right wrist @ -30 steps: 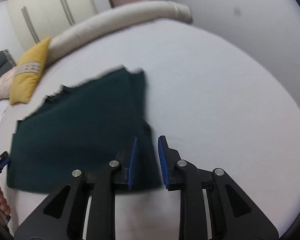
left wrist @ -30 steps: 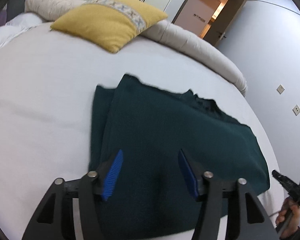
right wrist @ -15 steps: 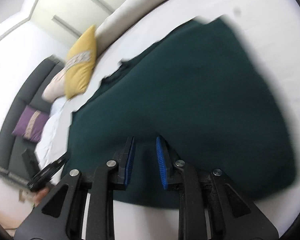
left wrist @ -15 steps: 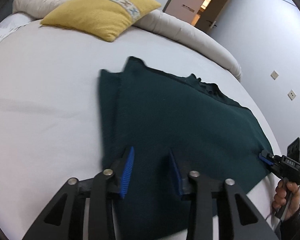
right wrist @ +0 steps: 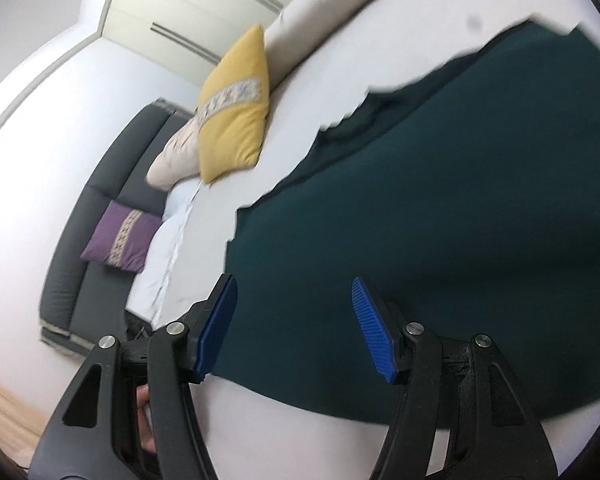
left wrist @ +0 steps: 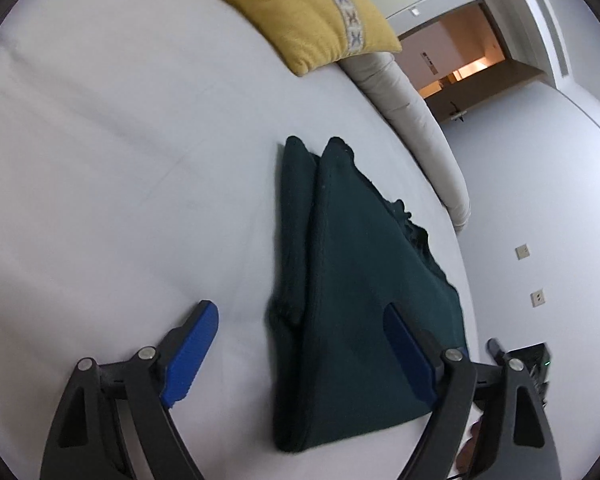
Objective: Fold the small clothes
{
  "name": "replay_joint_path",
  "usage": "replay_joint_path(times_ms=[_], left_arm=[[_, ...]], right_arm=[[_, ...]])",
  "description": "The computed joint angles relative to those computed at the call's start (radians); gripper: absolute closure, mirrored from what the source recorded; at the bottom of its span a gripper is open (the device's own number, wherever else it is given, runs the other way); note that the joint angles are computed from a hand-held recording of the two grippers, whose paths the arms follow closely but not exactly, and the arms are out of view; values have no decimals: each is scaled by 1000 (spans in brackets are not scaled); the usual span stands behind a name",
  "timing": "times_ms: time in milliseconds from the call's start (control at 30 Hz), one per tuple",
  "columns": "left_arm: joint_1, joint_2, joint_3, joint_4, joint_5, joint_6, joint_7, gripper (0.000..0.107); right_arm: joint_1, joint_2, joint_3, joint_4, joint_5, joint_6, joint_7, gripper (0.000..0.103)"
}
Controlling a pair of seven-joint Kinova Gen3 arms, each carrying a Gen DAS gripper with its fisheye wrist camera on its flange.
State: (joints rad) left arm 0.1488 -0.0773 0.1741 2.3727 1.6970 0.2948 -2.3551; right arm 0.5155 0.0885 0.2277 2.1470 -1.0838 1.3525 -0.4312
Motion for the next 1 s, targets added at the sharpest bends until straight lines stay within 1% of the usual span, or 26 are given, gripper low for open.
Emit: replay_joint_path(times_ms=[67, 100, 167, 233, 300, 333, 367, 400, 433, 467, 533, 600, 667, 700, 733, 767, 800, 833, 867, 933, 1000], left_arm=[[7, 50, -48, -38, -81, 79, 47, 22], [-14, 69, -48, -55, -122, 119, 71, 22], [-13, 97, -67, -93, -203, 163, 129, 22], [-15, 127, -76, -127, -244, 194, 167, 24], [-32, 149, -89, -133, -220, 249, 151, 36], [-37, 154, -94, -129, -205, 265, 146, 39], [-46, 160, -101, -120, -180, 286, 124, 47], [-51, 165, -105, -114, -166, 300, 110, 60], [-53, 169, -108, -112, -166, 302, 111, 69], [-56, 176, -112, -104, -153, 304, 98, 84], [-73, 186, -119, -81, -93, 331, 29, 86], [-62, 183, -127, -65, -45, 326, -26, 87], [-57, 178, -130, -62, -41, 314, -36, 88], [-56, 178, -132, -63, -39, 312, -40, 88], [-50, 175, -130, -64, -42, 299, -39, 88], [-46, 171, -129, -67, -50, 288, -36, 89], [-42, 166, -127, -71, -71, 277, -19, 89], [-39, 160, -123, -80, -107, 263, 14, 89], [-31, 150, -116, -91, -148, 238, 52, 89], [-17, 134, -100, -114, -229, 195, 133, 90], [-3, 116, -84, -140, -300, 164, 214, 91]], right_arm=[[-21, 30, -22, 7, -26, 10, -5, 44], [-29, 48, -32, 7, -41, 21, -5, 44], [-46, 70, -51, 9, -63, 22, 4, 44], [-69, 88, -71, -4, -75, 16, -15, 44], [-108, 102, -100, -4, -102, -14, -27, 44], [-124, 103, -110, -8, -106, -26, -35, 44], [-140, 106, -120, -11, -112, -36, -39, 44], [-152, 105, -127, -13, -118, -44, -47, 44], [-168, 107, -135, -16, -123, -57, -55, 44], [-184, 109, -142, -22, -126, -72, -65, 44], [-206, 111, -152, -31, -127, -96, -81, 44], [-230, 114, -162, -41, -122, -125, -104, 44], [-249, 111, -172, -53, -100, -157, -138, 45], [-275, 118, -175, -68, -69, -189, -176, 46], [-295, 124, -174, -74, -51, -212, -201, 51], [-297, 133, -187, -76, -40, -233, -210, 60], [-301, 141, -193, -73, -37, -256, -203, 66], [-300, 148, -197, -65, -40, -275, -186, 74], [-288, 161, -200, -54, -56, -281, -160, 79], [-257, 190, -203, -38, -95, -262, -106, 85], [-242, 217, -211, -41, -113, -249, -85, 86]])
